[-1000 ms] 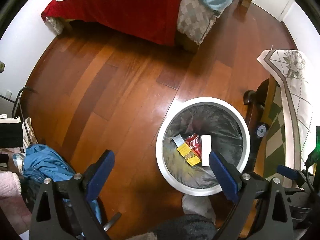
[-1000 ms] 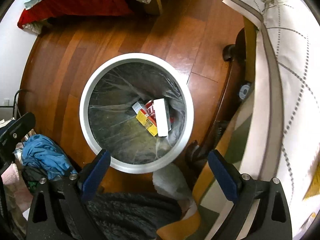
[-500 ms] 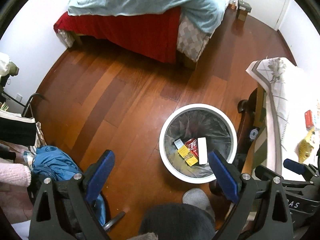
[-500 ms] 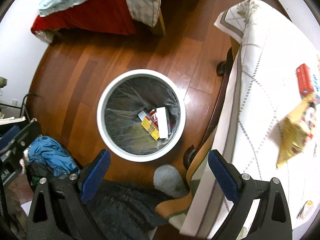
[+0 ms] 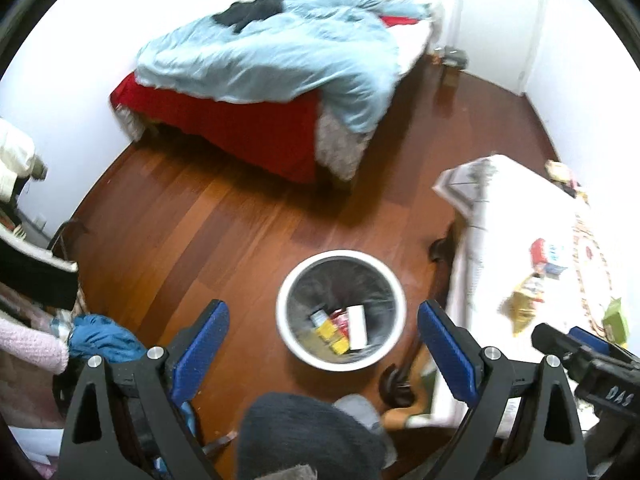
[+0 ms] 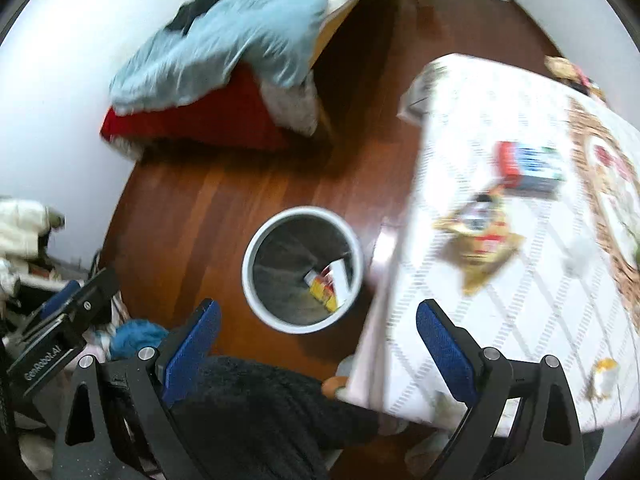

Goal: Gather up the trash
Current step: 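Grasp the panda snack bag with the left tool while the right tool grasps the crumpled wrapper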

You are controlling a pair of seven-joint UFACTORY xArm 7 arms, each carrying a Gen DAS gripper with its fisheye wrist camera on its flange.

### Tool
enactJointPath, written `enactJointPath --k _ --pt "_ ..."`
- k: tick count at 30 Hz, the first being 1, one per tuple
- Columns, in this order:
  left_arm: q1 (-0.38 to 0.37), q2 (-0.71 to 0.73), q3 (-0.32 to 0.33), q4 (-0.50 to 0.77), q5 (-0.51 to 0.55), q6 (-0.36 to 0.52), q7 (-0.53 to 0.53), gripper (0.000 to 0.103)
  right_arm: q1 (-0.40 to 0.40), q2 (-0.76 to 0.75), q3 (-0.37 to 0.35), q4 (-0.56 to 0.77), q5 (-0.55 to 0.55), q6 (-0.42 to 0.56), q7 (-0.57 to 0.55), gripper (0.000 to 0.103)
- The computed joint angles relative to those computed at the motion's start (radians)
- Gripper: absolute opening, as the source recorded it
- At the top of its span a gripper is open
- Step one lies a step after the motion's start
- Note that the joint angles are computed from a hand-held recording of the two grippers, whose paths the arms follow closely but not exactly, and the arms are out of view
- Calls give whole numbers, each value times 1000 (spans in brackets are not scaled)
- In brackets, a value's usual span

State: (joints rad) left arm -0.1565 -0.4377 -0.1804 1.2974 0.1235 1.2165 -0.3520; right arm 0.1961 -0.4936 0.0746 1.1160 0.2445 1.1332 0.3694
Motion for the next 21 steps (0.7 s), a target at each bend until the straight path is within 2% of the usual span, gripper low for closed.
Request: enactJointPath --k 4,6,10,14,16,18,20,21 --pt "-58 7 -64 -35 -39 -15 -53 96 -72 -152 -61 -76 -60 76 1 99" --pt "-105 27 -99 -72 -79 -33 -93 96 -125 -216 -91 -121 -110 136 -7 99" --pt "-200 98 -163 -119 -90 -73 -157 96 -256 -356 -191 -257 -176 246 -20 99" --pt "-278 203 -195 -117 -63 -96 -218 96 -400 -452 -271 -376 -258 255 -44 96" --pt "-309 242 -199 -99 -30 -85 -249 96 -456 -463 -311 -423 -278 237 -66 78" --pt "-331 263 -186 -93 -9 -75 -260 96 -500 -466 -361 -478 -270 199 -96 69" --pt "-345 273 -167 -90 0 -63 -260 96 -525 -458 -381 -509 -243 162 -123 59" --pt "-348 277 -159 -86 4 -57 -259 96 -532 -455 -388 -524 -224 143 -137 47"
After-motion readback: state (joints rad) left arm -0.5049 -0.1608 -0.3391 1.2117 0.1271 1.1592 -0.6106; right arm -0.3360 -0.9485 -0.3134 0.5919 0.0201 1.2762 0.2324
